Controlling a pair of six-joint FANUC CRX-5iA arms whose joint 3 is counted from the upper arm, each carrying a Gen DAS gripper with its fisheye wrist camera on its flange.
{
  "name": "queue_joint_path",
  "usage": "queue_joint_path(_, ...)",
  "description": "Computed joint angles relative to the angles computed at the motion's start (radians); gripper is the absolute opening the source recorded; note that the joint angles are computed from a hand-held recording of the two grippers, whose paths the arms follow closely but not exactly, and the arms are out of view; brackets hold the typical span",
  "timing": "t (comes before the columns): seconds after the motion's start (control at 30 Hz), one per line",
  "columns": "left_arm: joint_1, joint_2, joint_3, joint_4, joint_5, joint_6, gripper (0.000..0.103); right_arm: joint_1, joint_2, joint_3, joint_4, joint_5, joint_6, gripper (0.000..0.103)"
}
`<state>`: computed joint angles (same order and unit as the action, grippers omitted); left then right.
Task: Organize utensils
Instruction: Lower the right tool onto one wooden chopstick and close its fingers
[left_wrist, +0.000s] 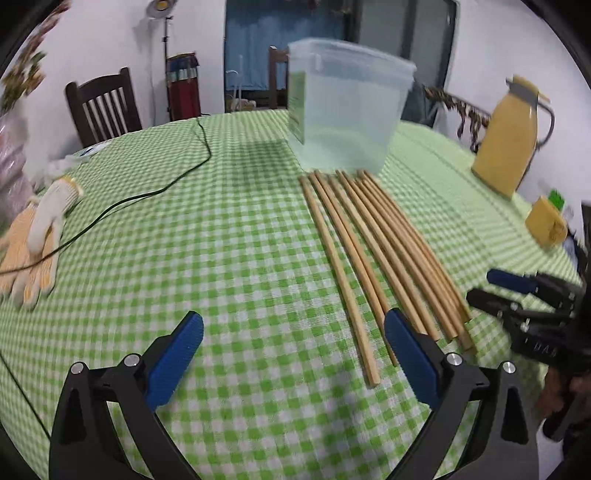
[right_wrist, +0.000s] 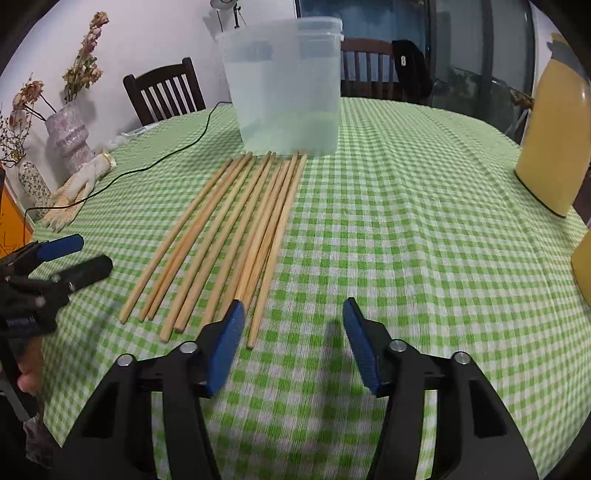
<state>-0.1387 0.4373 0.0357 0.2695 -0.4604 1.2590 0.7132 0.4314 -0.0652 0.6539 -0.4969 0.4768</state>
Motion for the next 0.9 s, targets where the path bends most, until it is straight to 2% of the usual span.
queue_joint_path(0.13, -0.016, 0.049, 0.093, -0.078, -0.060, 0.043, 0.095, -0.007, 0.035, 0.079, -0.095, -0.043, 0.107, 0.050)
queue_joint_path(0.2, -0.025, 0.071, 0.140, -0.122, -0.097, 0.071, 0.089, -0.008, 0.054, 0.119, -0.135, -0.064, 0.160, 0.050)
queue_joint_path(0.33, -0.032, 0.101, 0.183, -0.123, -0.143, 0.056, 0.077, -0.011, 0.077, 0.163, -0.182, -0.087, 0.219, 0.047)
queue_joint_path(0.4, -0.035, 0.098, 0.172, -0.115, -0.139, 0.038, 0.072, -0.012, 0.078, 0.168, -0.187, -0.092, 0.228, 0.041)
queue_joint_path(0.47, -0.037, 0.098, 0.167, -0.119, -0.136, 0.040, 0.059, -0.014, 0.075, 0.165, -0.194, -0.089, 0.235, 0.038)
queue_joint_path(0.53, -0.038, 0.094, 0.152, -0.119, -0.119, 0.041, 0.051, -0.015, 0.070, 0.159, -0.207, -0.084, 0.238, 0.036)
queue_joint_path(0.7, -0.046, 0.077, 0.123, -0.121, -0.102, 0.007, 0.039, -0.006, 0.059, 0.125, -0.169, -0.064, 0.221, 0.035)
queue_joint_path(0.8, -0.044, 0.061, 0.101, -0.111, -0.102, 0.016, 0.030, -0.001, 0.050, 0.088, -0.100, -0.052, 0.163, 0.022)
queue_joint_path(0.83, -0.043, 0.054, 0.090, -0.105, -0.100, 0.012, 0.021, 0.001, 0.047, 0.081, -0.087, -0.052, 0.152, 0.012)
queue_joint_path(0.87, -0.041, 0.045, 0.074, -0.090, -0.096, 0.000, 0.007, 0.002, 0.039, 0.064, -0.069, -0.046, 0.137, 0.006)
queue_joint_path(0.9, -0.038, 0.034, 0.053, -0.065, -0.092, -0.020, 0.006, 0.003, 0.029, 0.046, -0.060, -0.033, 0.128, 0.006)
